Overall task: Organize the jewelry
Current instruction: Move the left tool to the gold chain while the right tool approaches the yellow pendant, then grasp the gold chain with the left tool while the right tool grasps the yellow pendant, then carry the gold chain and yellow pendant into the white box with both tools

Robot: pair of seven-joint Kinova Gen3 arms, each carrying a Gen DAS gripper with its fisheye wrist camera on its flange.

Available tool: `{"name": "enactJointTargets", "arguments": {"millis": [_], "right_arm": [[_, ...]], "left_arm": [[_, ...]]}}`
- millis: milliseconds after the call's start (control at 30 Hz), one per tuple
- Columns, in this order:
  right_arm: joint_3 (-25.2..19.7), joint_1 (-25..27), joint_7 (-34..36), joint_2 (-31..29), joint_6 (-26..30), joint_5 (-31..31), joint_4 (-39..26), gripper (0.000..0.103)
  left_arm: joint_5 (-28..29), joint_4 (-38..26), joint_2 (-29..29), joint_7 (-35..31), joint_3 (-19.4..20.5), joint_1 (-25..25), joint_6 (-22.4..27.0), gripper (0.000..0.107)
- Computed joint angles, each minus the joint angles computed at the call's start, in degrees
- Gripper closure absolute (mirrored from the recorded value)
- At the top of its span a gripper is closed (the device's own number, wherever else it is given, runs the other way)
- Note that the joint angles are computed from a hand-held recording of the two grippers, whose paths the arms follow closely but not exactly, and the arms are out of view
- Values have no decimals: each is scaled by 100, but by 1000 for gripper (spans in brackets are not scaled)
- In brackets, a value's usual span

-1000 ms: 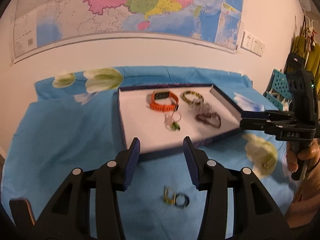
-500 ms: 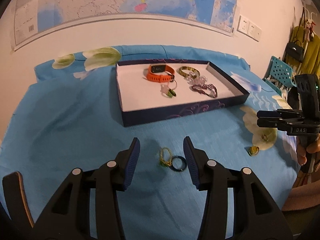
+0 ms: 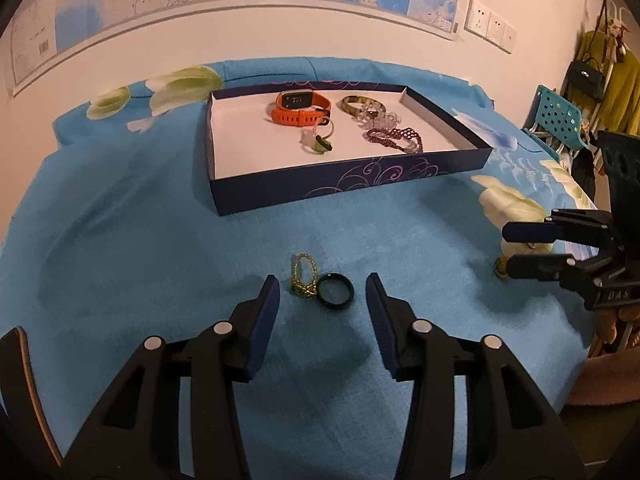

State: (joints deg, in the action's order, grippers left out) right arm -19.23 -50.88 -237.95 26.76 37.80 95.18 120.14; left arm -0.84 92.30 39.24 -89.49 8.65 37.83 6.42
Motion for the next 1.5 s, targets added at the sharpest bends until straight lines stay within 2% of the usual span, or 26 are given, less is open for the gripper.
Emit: {"name": "enactJointTargets", "arguments": {"millis": [267, 367, 467, 567, 633, 767, 900, 1000, 1267, 1500], "right_arm": [[48, -1, 120, 86, -77, -96, -93, 59], [96, -80, 345, 126, -28, -299, -175, 60], [197, -228, 741, 159, 43, -654, -305, 61], [348, -443, 1214, 204, 165, -1082, -454, 67], [466, -566, 1444, 223, 187, -1273, -525, 78], [666, -787, 1888, 261, 257, -1629, -653, 88], [812, -897, 1804, 222, 192, -1588, -606, 89], [841, -893, 1471, 133, 150, -1331, -477, 89], [619, -664, 848, -77, 295, -792, -243, 89], [429, -416, 741, -137, 402, -566, -205, 89]], "left_arm": [[151, -116, 84, -13, 338, -380, 180, 85], [187, -147, 104, -22, 358, -423, 216, 93], [217, -150, 110, -40, 402, -465, 215, 94], [221, -134, 94, -14, 316, -390, 183, 94], [224, -113, 84, -1, 298, -373, 148, 94], [238, -68, 61, 18, 319, -392, 75, 94], [231, -33, 35, 11, 349, -421, 10, 94], [231, 26, -4, -7, 407, -460, -69, 94], [215, 112, -99, -67, 543, -524, -248, 94], [205, 92, -119, -126, 646, -571, -317, 94]]}}
